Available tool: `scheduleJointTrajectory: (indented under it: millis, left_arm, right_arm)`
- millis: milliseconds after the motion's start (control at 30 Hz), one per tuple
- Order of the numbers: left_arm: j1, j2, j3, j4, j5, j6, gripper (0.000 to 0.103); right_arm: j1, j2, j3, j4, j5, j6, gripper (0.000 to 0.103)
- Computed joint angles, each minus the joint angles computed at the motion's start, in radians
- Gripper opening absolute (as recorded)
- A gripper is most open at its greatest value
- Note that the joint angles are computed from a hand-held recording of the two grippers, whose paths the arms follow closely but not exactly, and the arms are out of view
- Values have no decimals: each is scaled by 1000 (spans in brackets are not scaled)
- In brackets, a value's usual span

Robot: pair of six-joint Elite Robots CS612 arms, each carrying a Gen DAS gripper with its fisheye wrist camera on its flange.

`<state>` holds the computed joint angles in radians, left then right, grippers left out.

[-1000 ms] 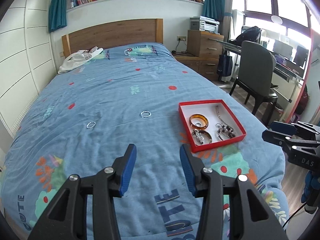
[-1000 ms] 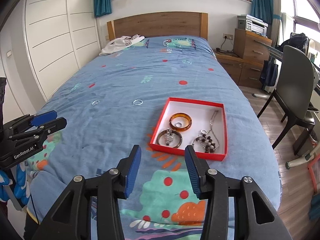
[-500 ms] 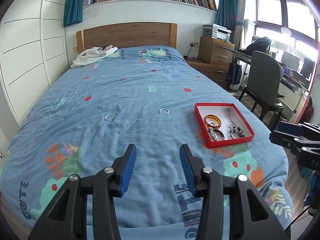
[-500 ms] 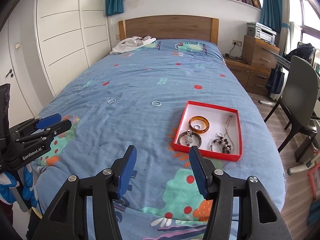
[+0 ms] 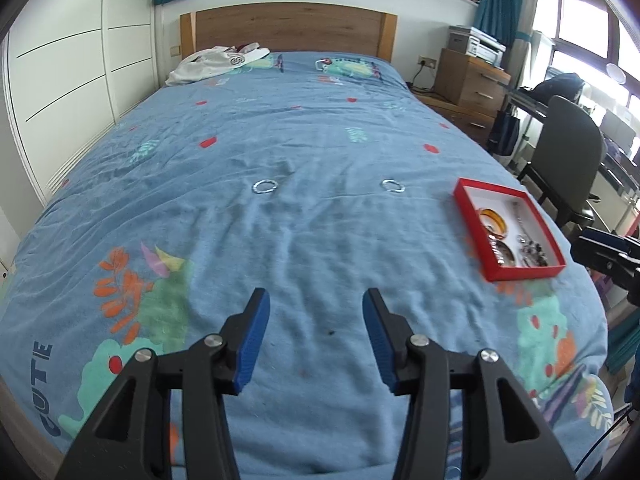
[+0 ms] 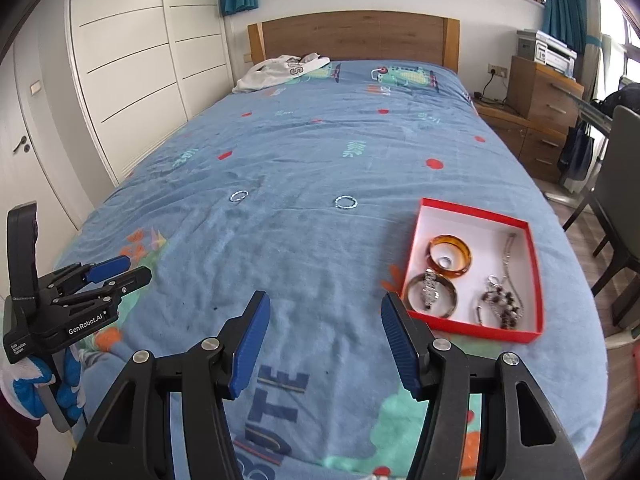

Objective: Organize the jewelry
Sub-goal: 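Move both tools back toward the twisted silver bangle, then grasp the twisted silver bangle with the right tool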

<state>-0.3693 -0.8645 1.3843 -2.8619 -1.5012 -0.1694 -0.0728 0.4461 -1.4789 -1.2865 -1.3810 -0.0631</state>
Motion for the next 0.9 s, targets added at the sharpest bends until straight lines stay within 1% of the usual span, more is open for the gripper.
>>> scheduleJointTrajectory:
  millis: [133,233,267,300,333,400,500,600,667,767,833,900]
  left_arm:
    - [21,57,-83,50,-1,-19,47]
    - [38,114,-172,99,-2,-49,48]
    - [42,136,-206,115,2,-59,48]
    - [48,165,-254,138,3,-71,49]
    - [52,183,-282,153,-1,-78,49]
    - [60,236,-369,198,-7,-98,51]
    - [69,313,-496,264,-25,-117,52]
    - [71,385,-615,327,-26,-120,52]
    - [71,443,-711,382,-18,-120,52]
    - [72,504,-811,426,-3,-129,52]
    - [72,547,-883,448,10,-130,52]
    - [71,586,-953,468,25,-121,54]
  right_arm:
    - [7,-14,91,-55,15,19,58]
    - [10,-29,174,-108,29,35,61]
    - [11,-35,204,-126,33,38,62]
    - [13,-42,237,-147,36,42,68]
    - [15,-49,271,-172,35,47,72]
    - [18,-64,337,-219,40,56,72]
    - [20,-88,437,-287,42,81,72]
    - [19,-114,535,-364,37,108,72]
    - [18,-130,592,-407,30,127,72]
    - [18,-155,678,-477,1,151,72]
    - [16,-174,739,-515,3,171,72]
    - [14,-191,790,-547,8,184,72]
